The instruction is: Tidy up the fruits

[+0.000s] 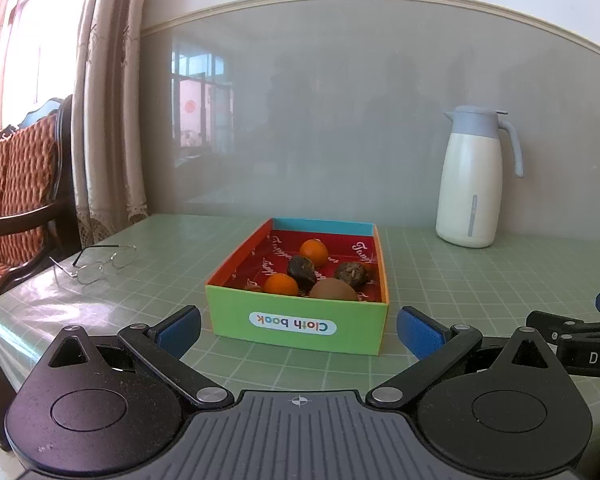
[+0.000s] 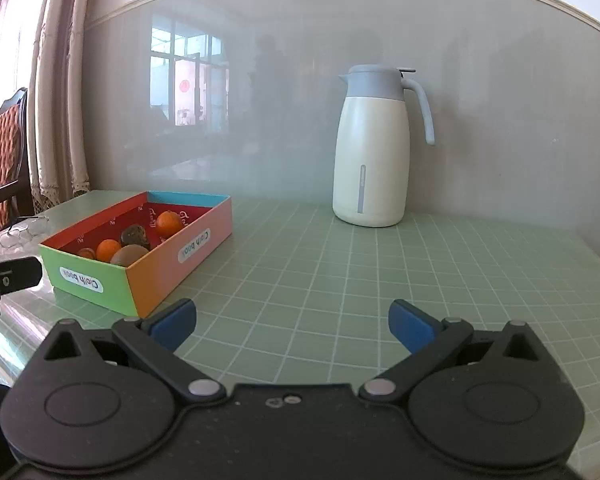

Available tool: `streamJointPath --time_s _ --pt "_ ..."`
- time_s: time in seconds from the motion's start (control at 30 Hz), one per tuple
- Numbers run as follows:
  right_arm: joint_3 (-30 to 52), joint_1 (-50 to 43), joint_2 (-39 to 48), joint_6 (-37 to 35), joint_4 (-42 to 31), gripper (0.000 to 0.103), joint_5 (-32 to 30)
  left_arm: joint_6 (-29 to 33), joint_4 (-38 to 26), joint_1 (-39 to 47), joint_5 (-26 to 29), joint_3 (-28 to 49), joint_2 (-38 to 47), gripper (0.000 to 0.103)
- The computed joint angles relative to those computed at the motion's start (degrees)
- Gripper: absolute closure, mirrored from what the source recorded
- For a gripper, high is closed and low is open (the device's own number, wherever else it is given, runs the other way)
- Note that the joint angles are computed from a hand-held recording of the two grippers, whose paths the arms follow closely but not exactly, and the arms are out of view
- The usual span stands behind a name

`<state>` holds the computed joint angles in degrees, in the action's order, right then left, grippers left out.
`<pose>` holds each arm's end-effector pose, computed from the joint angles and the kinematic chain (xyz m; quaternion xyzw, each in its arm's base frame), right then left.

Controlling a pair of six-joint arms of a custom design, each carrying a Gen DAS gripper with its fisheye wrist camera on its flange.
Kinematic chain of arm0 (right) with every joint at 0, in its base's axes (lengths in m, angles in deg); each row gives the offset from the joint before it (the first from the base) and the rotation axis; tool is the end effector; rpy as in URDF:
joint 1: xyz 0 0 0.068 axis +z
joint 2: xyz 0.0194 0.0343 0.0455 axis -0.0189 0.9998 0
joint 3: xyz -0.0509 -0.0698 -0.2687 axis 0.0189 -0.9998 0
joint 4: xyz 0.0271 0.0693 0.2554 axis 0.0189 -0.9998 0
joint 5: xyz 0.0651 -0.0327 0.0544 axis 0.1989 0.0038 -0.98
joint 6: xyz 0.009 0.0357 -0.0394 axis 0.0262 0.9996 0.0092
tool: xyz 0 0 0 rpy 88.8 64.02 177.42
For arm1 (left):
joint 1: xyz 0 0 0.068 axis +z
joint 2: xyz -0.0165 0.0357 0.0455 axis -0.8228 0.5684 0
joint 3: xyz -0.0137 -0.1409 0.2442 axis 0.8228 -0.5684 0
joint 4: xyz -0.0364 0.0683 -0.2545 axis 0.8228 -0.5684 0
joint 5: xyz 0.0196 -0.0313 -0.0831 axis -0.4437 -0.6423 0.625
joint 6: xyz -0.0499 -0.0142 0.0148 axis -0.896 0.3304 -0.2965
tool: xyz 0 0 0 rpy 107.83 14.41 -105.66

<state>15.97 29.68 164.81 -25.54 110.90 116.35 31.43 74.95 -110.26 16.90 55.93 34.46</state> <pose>0.1824 0.0884 0.1064 -0.0049 0.8336 -0.0128 0.5522 0.1743 -0.2001 0.1095 0.0073 0.8178 0.0100 0.5754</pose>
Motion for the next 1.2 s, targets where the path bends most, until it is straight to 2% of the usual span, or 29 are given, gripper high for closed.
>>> streamJointPath --time_s 1.2 --pt "0.43 0.07 0.65 0.09 -0.16 0.0 -0.39 -0.32 -0.21 0.29 0.46 0.25 0.39 0.0"
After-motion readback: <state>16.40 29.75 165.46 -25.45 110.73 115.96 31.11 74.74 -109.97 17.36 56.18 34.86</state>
